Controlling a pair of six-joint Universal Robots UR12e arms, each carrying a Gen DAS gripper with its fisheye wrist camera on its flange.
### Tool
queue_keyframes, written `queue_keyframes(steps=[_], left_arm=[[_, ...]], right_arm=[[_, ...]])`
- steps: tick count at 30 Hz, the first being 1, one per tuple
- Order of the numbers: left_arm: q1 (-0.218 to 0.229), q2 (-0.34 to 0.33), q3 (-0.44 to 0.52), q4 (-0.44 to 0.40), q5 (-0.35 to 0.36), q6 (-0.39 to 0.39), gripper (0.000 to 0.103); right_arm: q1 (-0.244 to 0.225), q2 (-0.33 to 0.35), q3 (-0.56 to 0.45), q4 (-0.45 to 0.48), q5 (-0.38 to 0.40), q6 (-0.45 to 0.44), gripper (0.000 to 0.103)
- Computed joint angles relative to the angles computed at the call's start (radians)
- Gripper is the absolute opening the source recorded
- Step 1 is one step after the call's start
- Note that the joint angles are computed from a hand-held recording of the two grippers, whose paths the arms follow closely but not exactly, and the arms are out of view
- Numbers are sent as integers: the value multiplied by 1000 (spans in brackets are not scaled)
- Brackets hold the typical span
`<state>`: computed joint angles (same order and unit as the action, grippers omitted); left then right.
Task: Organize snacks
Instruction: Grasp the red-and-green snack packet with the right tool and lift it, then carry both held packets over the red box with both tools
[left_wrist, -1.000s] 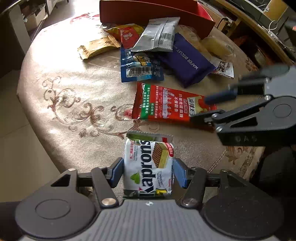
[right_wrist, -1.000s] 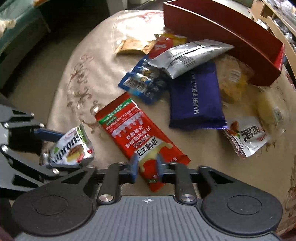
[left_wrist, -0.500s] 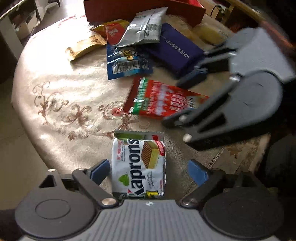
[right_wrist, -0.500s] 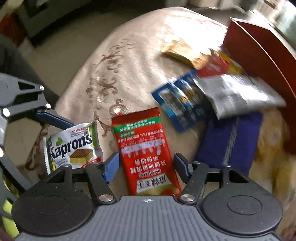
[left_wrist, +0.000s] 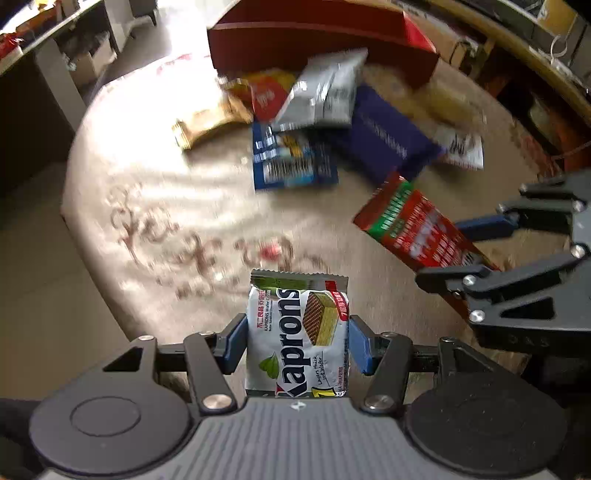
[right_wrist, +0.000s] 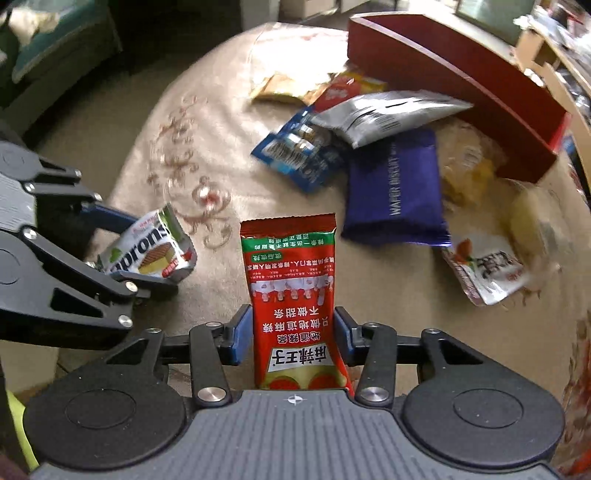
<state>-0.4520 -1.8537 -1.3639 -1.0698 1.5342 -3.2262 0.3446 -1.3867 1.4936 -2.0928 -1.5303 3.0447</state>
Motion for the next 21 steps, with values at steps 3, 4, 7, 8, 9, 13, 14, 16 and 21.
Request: queue_keyframes(steps=[3, 4, 7, 8, 9, 13, 14, 16, 21], left_arm=[[1, -5, 9, 21, -2, -18, 57], [1, -8, 14, 26, -3, -24, 57], [0, -20, 32, 43, -7, -33, 57], [0, -26, 42, 49, -9, -35, 57], [0, -31, 49, 56, -10, -37, 57], [1, -58, 91, 79, -13, -52, 57], [1, -67, 103, 87, -12, -55, 57], [0, -85, 130, 102, -8, -59, 57], [1, -130, 199, 119, 10, -69, 57]], right_arm=[[-10, -21, 29, -67, 13, 64, 53], [-14, -28, 38, -90, 14, 88, 53], [-22, -43, 59, -150, 15, 148, 53], [-24, -47, 64, -172, 15, 165, 53], [-26, -51, 69, -192, 14, 177, 53], [-36, -57, 77, -251, 13, 222, 53], [-38, -55, 75, -259, 11, 230, 53], [-41, -49, 70, -274, 10, 246, 53], [-46, -25, 43, -323, -3, 274, 53]])
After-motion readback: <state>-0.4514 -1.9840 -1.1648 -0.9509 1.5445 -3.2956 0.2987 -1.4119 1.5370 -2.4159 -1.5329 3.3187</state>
